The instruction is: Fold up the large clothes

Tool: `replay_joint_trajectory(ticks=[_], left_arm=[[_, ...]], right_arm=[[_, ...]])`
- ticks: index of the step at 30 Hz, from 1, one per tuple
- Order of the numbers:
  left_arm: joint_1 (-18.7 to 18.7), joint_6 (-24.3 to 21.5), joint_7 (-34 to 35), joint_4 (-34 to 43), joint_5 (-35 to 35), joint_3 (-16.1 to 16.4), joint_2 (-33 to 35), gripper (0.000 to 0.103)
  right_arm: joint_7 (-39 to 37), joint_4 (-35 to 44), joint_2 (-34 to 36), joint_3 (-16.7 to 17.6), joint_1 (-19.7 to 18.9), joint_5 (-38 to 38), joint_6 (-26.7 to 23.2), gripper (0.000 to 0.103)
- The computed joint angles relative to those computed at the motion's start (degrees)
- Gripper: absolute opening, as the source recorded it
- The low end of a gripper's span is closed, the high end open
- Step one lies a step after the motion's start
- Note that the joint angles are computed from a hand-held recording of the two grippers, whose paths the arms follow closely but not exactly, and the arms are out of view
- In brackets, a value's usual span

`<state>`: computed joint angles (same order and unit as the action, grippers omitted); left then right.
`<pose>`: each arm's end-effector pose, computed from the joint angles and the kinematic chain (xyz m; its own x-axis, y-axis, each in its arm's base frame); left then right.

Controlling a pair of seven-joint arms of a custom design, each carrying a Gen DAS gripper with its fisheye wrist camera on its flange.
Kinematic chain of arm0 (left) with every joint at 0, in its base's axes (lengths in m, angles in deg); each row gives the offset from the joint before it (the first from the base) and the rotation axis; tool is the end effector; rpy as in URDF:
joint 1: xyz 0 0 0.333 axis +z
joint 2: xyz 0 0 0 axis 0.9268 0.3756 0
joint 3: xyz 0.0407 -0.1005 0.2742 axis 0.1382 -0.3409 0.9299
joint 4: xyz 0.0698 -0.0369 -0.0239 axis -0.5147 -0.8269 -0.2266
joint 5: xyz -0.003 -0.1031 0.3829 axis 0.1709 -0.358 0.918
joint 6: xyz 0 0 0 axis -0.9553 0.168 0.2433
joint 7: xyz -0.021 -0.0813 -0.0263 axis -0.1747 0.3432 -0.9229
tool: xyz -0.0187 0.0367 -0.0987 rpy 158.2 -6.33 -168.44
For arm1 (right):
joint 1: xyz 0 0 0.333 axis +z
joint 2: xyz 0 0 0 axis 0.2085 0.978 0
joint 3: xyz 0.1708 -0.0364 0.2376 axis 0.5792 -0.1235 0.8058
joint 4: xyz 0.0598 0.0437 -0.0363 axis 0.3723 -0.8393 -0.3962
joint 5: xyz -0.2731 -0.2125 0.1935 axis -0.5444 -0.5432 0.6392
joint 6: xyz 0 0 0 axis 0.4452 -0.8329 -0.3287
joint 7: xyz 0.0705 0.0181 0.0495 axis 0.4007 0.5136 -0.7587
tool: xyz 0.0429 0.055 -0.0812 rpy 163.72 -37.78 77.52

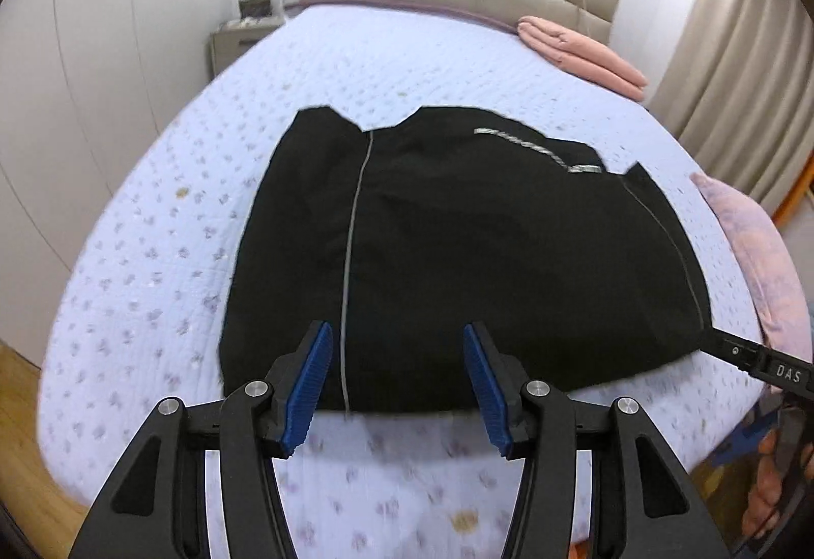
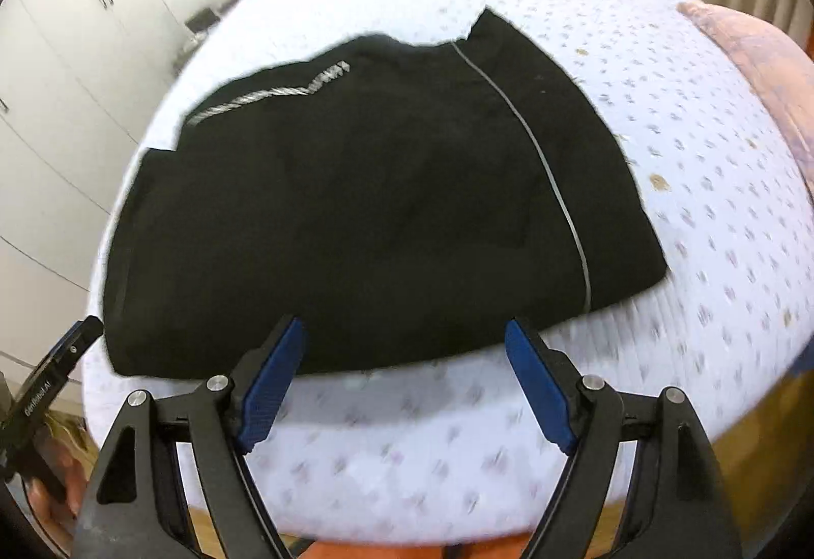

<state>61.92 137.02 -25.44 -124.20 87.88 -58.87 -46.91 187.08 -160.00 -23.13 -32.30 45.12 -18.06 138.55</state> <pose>0.4246 -0.2404 0.5933 0.1649 -0.9793 0.1171 -0.7387 -0.2014 -0.6432 0.5057 0.4422 0.5760 0.0575 -0.9713 -0.2307 -0.8893 0.0552 -0.4541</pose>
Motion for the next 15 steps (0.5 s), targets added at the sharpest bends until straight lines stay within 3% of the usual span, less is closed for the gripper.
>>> replay_joint_trajectory(ticks=[6,9,15], left_arm=[[-1.60,-2.78,0.68,0.57,1.34,-2.36,-6.91,0.056],[-1.14,-5.73,3.06,4.07,1.91,-3.01,-7.52,0.059],[0.44,-6.94,4.85,7.18,2.45,-3.96,-10.64,0.065]], right_arm=[[8.34,1.29,-4.67,1.49,6.15,-13.30,-7.36,0.084],[11.85,2.56,-5.96,2.37,7.55,-17.07,-8.12,0.087],[14.43,9.79,-5.06,3.63,10.67,-24.05,-12.29,0.093]])
